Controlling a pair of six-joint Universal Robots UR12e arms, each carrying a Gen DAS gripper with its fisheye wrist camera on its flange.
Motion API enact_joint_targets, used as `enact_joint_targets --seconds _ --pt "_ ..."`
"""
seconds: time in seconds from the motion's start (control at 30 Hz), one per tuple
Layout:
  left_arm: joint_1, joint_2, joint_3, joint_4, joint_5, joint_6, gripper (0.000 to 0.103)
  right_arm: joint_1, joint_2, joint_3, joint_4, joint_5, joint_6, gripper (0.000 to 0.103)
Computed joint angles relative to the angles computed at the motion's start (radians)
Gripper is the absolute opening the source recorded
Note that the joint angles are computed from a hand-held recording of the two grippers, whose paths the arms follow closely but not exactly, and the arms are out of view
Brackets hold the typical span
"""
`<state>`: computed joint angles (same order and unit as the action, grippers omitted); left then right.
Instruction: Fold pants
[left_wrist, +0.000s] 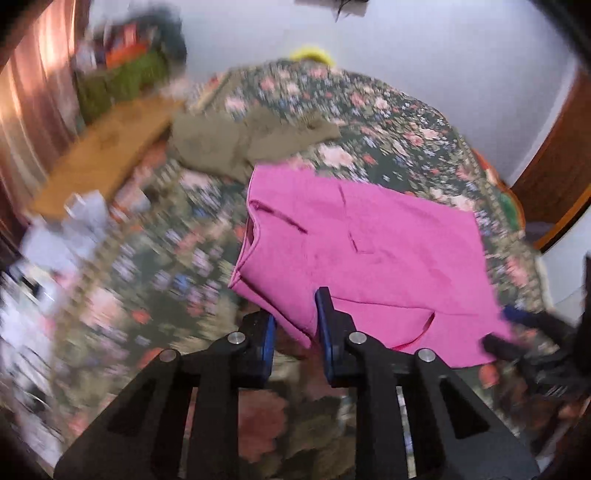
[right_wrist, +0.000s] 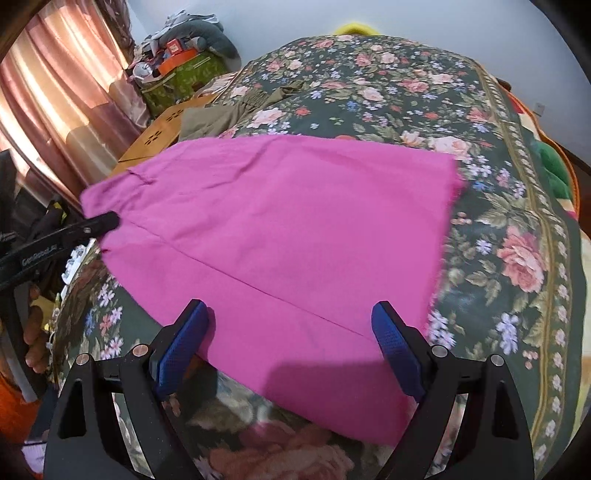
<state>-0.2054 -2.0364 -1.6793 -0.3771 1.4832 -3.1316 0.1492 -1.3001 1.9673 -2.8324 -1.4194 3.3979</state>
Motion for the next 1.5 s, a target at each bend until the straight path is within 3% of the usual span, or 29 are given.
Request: enact_joint_targets --seconds 0.17,0.27,0.4,0.57,1.0,1.33,1.5 --pt "-0.008 0.016 -0.034 0.094 0.105 0.081 0.021 -0.009 -0.019 0.028 -0.009 -0.009 0.019 0.088" --pt "-0.023 0.016 -0.062 0.224 0.175 0.105 0.019 -0.009 -0.031 0.045 -0.018 -0.022 0.025 0.088" --pt "-0.04 0.019 -0.071 0.311 0.189 0.147 0.017 -0.01 -0.038 0.058 -0.024 -0.026 0.023 0.088" --pt "-0.053 0.021 -0.048 0.336 0.125 0.17 0.015 -0.015 -0.04 0.064 -0.028 -0.016 0.038 0.088" --pt "-0.078 0.026 0.029 0.242 -0.112 0.185 0.013 -0.023 -0.038 0.074 -0.05 0.012 0.049 0.088" --pt "-0.076 -0.003 0.12 -0.062 -0.353 0.201 0.013 -0.022 -0.038 0.069 -0.047 0.004 0.014 0.088" --pt "-0.081 -0.016 0.14 -0.157 -0.388 0.211 0.014 -0.025 -0.038 0.073 -0.055 0.013 0.019 0.088"
